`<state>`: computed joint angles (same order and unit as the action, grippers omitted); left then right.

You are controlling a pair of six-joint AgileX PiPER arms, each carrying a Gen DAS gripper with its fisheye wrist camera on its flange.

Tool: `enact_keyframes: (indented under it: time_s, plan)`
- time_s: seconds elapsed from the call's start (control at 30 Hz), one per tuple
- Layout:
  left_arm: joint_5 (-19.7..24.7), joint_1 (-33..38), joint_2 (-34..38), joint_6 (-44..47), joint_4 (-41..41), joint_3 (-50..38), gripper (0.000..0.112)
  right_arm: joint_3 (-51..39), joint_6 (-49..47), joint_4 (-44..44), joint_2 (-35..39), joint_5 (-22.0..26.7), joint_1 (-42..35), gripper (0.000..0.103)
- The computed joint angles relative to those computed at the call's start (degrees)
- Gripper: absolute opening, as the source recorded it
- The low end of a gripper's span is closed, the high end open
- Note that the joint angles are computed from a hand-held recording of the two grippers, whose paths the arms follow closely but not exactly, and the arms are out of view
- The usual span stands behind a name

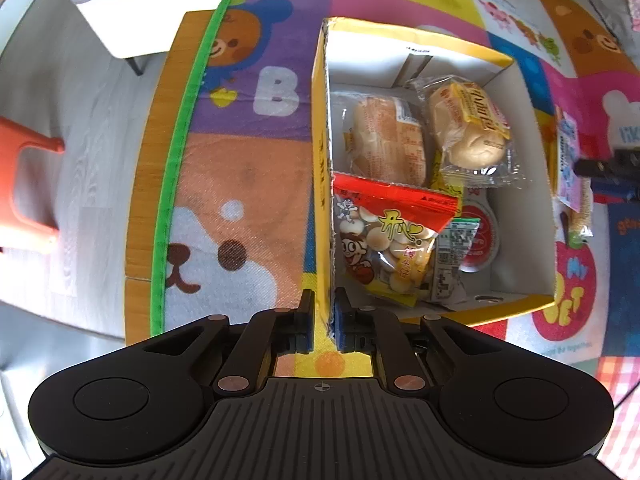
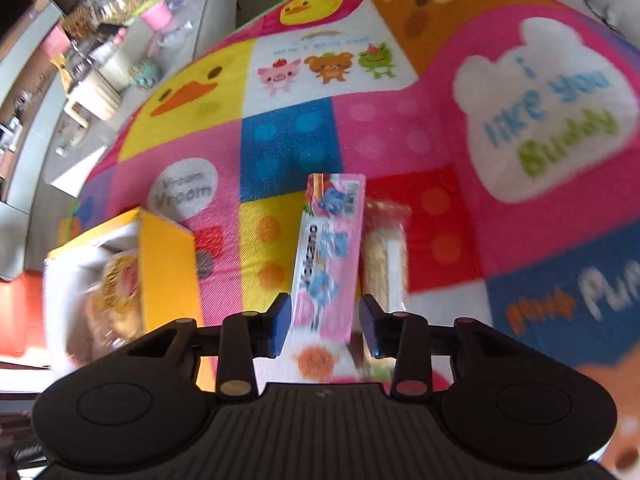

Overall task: Organize objects
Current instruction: 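Grasp the pink Volcano candy pack with the right tool, then carry the Volcano pack over the box and release it with the right tool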

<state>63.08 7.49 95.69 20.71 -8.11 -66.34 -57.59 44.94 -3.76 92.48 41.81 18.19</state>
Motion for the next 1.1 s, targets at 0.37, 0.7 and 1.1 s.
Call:
enact_keyframes:
  time_s: [0.37,0.7,1.1]
  plan:
    - [-3.2,-3.1,-1.2,-4.4,4.1,2.5,0.019,-2.0,-4.5,1.3,6.2,0.1,5.0,0.045]
    - [-3.4,-3.4,-1.1,-0.9,2.3,3.0,0.011,16.4,4.4,5.2,-10.5,-2.3,14.2,0.044]
    - [-4.9,-2.1,-3.4,2.6,1.0,4.8,0.009,10.2,1.0,-2.1,-3.6,-0.9,15.0,0.052]
